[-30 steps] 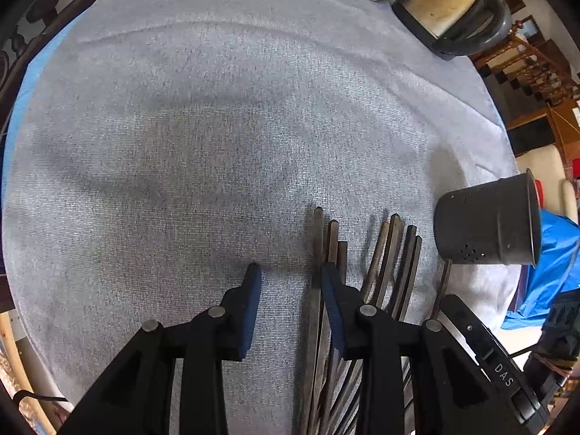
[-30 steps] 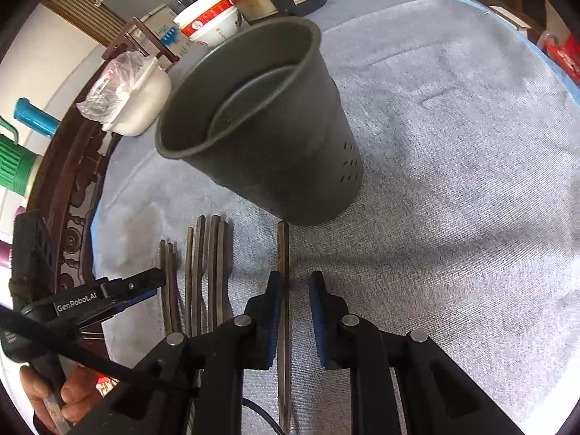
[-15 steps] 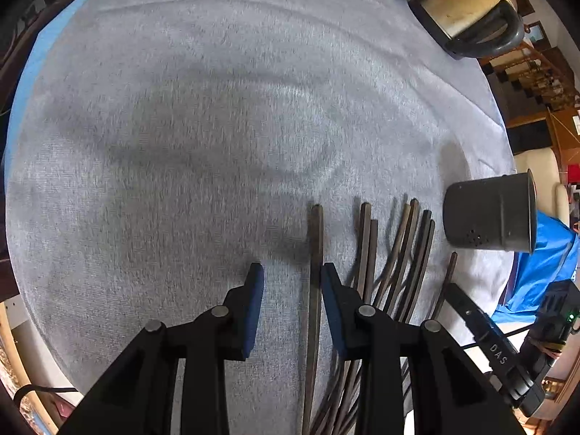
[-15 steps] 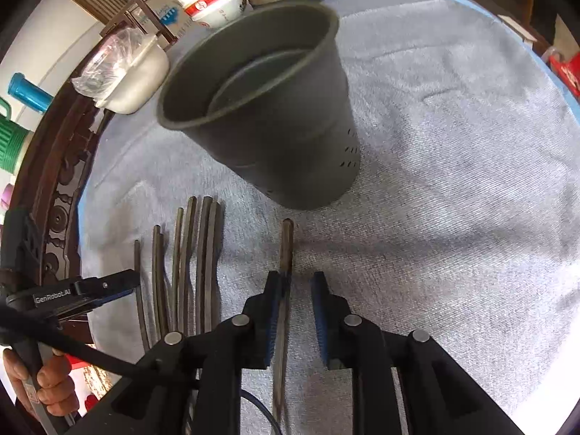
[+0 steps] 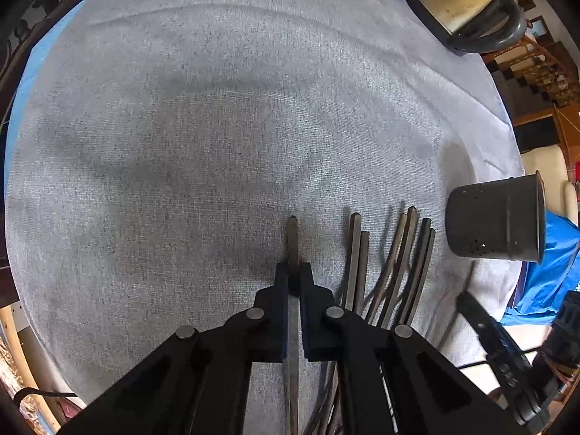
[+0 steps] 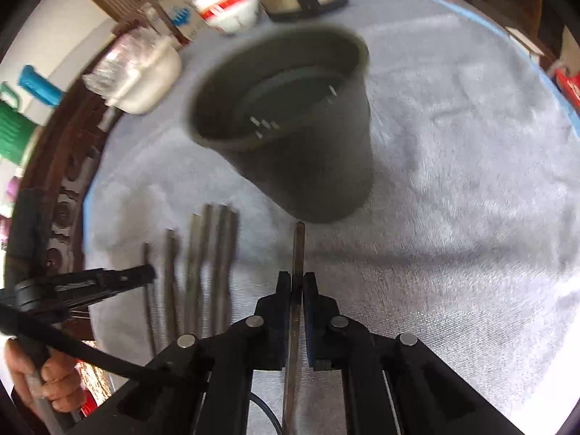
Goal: Organize utensils
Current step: 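Lift the right tool's chopstick into the grey cup while the left tool drops its own in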
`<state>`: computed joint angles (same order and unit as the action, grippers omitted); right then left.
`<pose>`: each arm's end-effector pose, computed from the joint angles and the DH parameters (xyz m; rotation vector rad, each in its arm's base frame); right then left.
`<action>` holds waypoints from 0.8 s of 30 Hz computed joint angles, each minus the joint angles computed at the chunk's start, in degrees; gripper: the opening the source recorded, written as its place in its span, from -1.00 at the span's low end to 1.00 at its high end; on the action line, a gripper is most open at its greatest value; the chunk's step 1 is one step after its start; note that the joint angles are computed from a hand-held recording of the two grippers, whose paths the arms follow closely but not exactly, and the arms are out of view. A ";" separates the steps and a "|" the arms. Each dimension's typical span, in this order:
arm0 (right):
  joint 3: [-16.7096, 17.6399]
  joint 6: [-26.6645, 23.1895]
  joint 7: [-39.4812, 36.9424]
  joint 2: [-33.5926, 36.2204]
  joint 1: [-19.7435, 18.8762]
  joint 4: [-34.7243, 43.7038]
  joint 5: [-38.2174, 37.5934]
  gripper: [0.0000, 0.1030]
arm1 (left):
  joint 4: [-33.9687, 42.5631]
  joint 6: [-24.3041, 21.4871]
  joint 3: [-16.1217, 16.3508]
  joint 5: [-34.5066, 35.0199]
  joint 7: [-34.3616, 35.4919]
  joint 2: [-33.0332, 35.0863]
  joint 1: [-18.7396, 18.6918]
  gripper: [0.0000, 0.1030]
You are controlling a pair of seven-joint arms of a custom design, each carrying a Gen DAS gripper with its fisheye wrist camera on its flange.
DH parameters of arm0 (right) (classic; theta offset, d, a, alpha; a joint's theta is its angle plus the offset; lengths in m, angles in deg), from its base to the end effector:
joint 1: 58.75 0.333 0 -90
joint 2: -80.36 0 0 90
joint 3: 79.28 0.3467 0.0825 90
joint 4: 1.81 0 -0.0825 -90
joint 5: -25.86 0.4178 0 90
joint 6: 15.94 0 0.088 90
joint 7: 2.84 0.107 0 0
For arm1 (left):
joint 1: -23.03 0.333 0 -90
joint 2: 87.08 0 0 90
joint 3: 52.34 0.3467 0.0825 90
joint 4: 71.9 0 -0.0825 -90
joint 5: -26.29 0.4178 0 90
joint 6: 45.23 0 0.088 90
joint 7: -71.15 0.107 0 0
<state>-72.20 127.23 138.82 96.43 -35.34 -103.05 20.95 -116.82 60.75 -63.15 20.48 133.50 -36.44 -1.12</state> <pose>0.6155 0.3537 0.4684 -1.5688 2.1849 -0.0884 0.7321 -0.4303 0.4492 2.0470 -2.1025 0.3669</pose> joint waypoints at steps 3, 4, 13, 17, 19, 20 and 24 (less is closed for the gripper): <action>0.17 4.12 -1.04 -2.78 0.18 -2.46 -0.90 -0.86 | -6.83 4.74 0.13 0.26 0.69 -4.85 0.54 -0.90; 0.27 5.70 -1.45 -3.78 0.17 -3.28 -1.06 -0.86 | -9.34 6.72 -0.02 0.16 1.12 -6.73 0.82 -0.90; -0.33 16.33 2.27 -13.87 1.01 -10.57 -10.00 -0.88 | -28.24 23.94 -0.89 1.07 6.34 -23.60 2.35 -0.90; 0.02 19.60 10.61 -16.97 0.32 -12.03 -20.71 -0.88 | -31.30 28.66 -1.38 1.35 8.82 -27.85 2.80 -0.90; 0.46 20.58 14.98 -17.88 -0.38 -12.05 -25.70 -0.87 | -31.01 29.81 -1.66 1.73 9.68 -28.91 2.50 -0.90; 0.65 20.93 17.10 -18.17 -0.77 -11.94 -27.95 -0.87 | -30.66 30.68 -1.77 2.10 10.10 -29.20 2.19 -0.90; 1.80 19.23 27.54 -19.29 -2.40 -10.22 -39.83 -0.88 | -28.95 32.29 -2.01 3.33 10.83 -29.82 1.05 -0.90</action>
